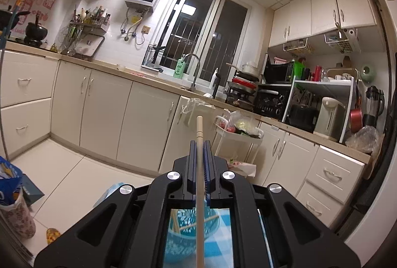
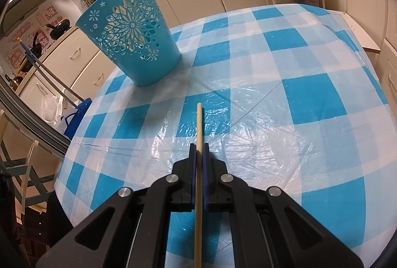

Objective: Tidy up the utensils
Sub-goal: 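Raise the left gripper's chopstick over the blue cup and open while the right holds its chopstick, then raise the right gripper's chopstick over the blue cup and open to drop it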

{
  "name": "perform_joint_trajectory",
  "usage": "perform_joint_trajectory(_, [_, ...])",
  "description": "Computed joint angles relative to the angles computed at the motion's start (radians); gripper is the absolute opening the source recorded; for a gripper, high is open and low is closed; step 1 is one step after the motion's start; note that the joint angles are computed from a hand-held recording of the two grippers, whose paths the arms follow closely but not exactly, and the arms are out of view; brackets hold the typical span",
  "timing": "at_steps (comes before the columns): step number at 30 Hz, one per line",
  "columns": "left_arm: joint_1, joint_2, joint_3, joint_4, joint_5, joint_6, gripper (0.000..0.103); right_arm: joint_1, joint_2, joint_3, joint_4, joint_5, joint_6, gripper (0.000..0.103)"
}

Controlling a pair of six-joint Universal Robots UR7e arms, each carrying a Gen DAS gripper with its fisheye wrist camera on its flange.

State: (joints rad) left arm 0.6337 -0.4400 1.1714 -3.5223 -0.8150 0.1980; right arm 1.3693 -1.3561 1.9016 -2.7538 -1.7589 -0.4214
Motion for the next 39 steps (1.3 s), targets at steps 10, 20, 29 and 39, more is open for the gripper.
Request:
perform_joint_trajectory(10, [0.057,0.141,-0.271,0.077,-0.038,0.019,0.005,-0.001,-0.001,0.0,0.004,0.005,0.005,0.006])
perform_joint_trajectory(20, [0.119,0.409,-0.773,0.268,-0.043,0.042,0.005,-0.006,-0.001,-0.004,0.014,0.015,0.007,0.006])
perform_joint_trajectory(29, [0.14,0.504,-0.932,0.374,-0.015,0.031,0.005,-0.011,-0.002,-0.008,0.024,0.025,0.01,0.006])
perform_joint_trajectory(39, [0.129,0.448,-0.812,0.361,0.011,0.017,0.005,-0.014,-0.005,-0.008,0.028,0.032,0.012,0.006])
